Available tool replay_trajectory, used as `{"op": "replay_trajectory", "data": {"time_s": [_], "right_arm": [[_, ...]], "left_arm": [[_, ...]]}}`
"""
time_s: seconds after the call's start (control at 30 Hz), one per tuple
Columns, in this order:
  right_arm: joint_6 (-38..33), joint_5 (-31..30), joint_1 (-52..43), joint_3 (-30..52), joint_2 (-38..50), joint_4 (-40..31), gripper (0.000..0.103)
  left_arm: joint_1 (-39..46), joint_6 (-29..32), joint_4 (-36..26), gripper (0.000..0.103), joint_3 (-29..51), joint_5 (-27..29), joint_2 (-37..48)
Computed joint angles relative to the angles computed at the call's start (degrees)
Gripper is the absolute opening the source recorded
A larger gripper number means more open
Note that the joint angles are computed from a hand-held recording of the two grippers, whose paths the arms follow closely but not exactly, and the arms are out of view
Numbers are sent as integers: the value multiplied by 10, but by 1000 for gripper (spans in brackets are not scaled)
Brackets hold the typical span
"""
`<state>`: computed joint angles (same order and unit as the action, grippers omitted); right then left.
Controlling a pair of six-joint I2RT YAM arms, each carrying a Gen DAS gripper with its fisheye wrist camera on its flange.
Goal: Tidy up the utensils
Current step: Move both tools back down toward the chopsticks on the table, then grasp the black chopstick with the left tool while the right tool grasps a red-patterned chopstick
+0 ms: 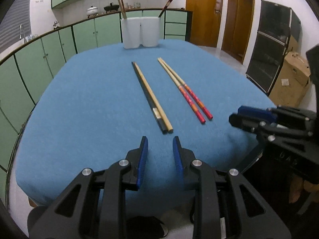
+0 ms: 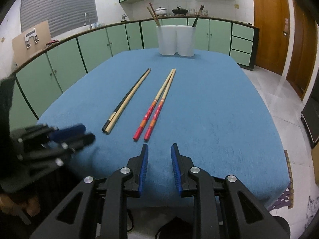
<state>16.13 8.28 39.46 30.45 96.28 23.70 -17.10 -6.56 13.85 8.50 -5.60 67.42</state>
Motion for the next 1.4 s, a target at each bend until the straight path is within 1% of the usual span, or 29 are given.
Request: {"op": "replay_trajectory", "data": {"time_s": [0.13, 0.3, 0.6, 0.77, 0.83, 0.97, 1.0, 1.03, 1.07, 1.1, 1.23, 1.4], "right_arm": [[-6, -3, -1, 9, 17, 5, 24], [-14, -9, -4, 18, 33, 7, 24], [-26, -2, 8, 39, 61, 13, 24], [-31, -2, 7, 53, 78, 20, 24], [-31, -2, 5, 58, 83, 22, 24], [-33, 2, 2, 64, 93, 28, 24], [-33, 9, 2, 65, 95, 31, 21], [-33, 13, 2, 64, 97, 33, 17], [-31, 22, 4, 64, 97, 34, 14], [-28, 32, 4, 63, 97, 34, 8], [-14, 46, -4, 56, 94, 39, 6], [-1, 56, -15, 53, 92, 34, 6]], "left_arm": [[17, 3, 12, 25, 17, 13, 35], [12, -12, 36, 25, 37, 6, 76], [22, -22, 65, 25, 58, 2, 117], [23, -26, 75, 25, 59, 1, 125], [24, -28, 79, 22, 55, 2, 123], [36, -29, 83, 11, 51, 9, 121], [38, -29, 86, 8, 49, 11, 121], [40, -30, 88, 6, 48, 12, 122], [43, -29, 92, 6, 46, 16, 121], [46, -29, 93, 6, 46, 18, 121], [55, -33, 103, 6, 36, 9, 112], [64, -43, 101, 6, 29, -9, 97]]}}
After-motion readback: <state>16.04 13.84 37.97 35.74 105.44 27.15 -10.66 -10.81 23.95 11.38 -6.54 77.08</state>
